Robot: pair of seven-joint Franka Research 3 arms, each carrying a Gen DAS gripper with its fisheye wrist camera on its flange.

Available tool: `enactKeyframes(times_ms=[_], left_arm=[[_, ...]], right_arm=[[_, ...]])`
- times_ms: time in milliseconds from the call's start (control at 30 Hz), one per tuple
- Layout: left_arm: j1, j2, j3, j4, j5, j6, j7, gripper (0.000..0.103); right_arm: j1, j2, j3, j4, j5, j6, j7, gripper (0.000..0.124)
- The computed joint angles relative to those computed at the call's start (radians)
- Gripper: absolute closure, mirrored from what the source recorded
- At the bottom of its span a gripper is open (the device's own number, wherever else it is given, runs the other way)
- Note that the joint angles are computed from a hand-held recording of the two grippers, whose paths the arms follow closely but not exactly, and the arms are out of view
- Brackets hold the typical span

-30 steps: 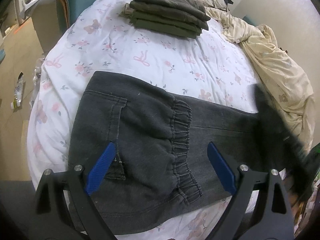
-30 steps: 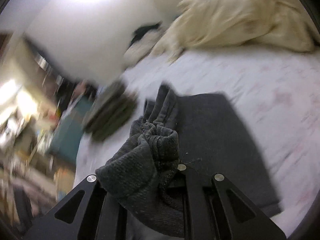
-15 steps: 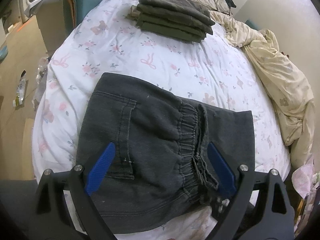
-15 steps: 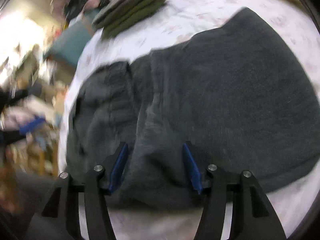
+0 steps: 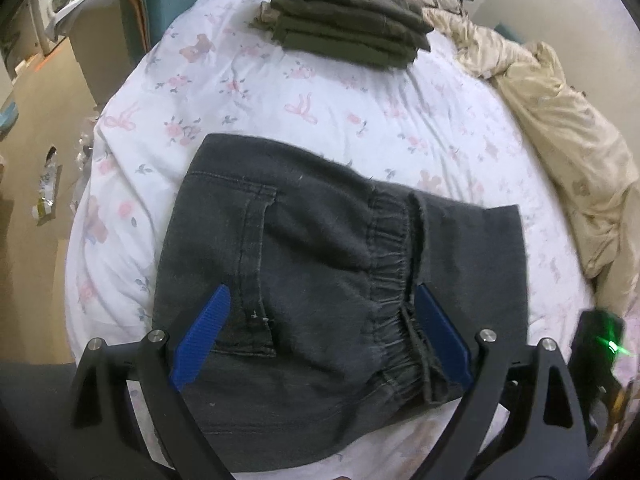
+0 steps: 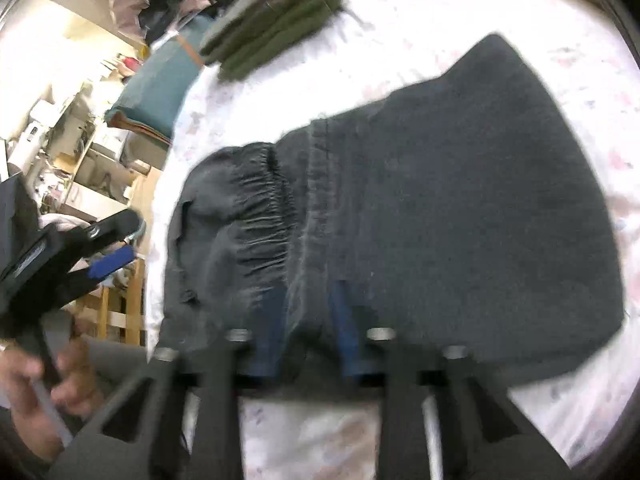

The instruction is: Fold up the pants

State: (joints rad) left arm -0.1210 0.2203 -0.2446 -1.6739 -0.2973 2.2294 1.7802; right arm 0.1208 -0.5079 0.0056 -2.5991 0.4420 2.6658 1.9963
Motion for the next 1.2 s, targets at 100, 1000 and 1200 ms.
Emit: enactKeyframes(times_ms=[100,1000,1200], left_arm=[[-0.005,0.005,0.006,-0.005,0.033,0.008,-0.018,0.011],[-0.002,0.019,-0.009,0.014,0.013,-0.009,-0.015,0.011],[-0.008,0.018,-0.002,0.005,0.036,0.008,-0.028,0.011]], right_arm=[[0.026,0.100,-0.028,0.063,0.017,-0.141,-0.033,0.109],[0.042,-0.026,-0.039,0.101,0.017,-0.247,-0.189,0.121],[0.035,0.019,0.003,0.100,-0.017,-0.305,-0.203,0.110]])
